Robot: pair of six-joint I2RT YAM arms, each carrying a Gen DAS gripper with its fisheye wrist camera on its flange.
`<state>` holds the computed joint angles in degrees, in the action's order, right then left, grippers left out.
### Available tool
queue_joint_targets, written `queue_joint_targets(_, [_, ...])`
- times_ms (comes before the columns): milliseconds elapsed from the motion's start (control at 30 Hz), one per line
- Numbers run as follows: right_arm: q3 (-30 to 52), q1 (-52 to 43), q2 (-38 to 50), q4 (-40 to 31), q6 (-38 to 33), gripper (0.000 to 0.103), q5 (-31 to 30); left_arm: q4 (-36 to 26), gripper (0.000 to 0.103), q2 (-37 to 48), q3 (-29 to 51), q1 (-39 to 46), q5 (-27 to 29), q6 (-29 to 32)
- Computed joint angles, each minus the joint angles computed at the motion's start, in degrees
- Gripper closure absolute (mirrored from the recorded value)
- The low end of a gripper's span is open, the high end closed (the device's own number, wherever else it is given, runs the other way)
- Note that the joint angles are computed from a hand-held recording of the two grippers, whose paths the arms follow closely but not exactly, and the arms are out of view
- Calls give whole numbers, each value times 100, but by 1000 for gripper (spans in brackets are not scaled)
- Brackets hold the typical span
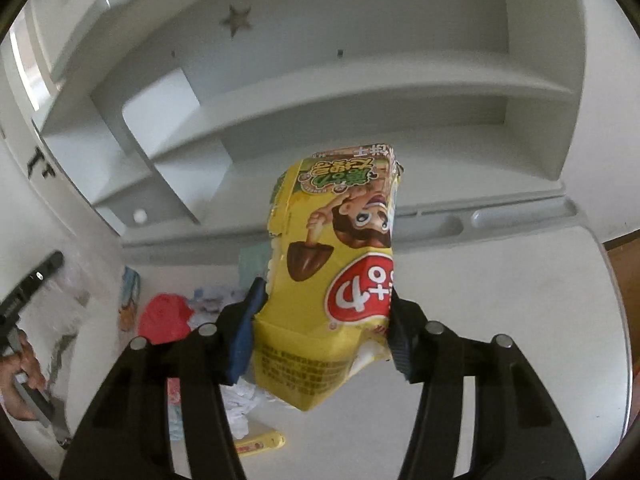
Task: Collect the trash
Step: 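Grasp clear plastic bag with left gripper while right grasps yellow snack bag, then carry both bags to the black bin and open both grippers over it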
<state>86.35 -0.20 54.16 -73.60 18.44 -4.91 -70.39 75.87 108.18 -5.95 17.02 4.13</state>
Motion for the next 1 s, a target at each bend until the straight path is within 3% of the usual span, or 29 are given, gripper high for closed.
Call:
queue_joint_targets(100, [98,43,-100,-64,-74,48,141,-42,77,-44,5,-89,-65,-15])
queue_joint_targets(400, [-100,-462,-454,-268,-315,49,-461,-170,77,-229,-43,-367,-318,-59])
queue_joint_targets(733, [-334,-412,-793,-451,-332,49,-354,-214,78,-231,11,-896,-667,-179])
queue_joint_targets(1000, [-376,-1694,-984,-740,-1143,49,-1283,-188,78,-253,-40,-1309,-1015,-298])
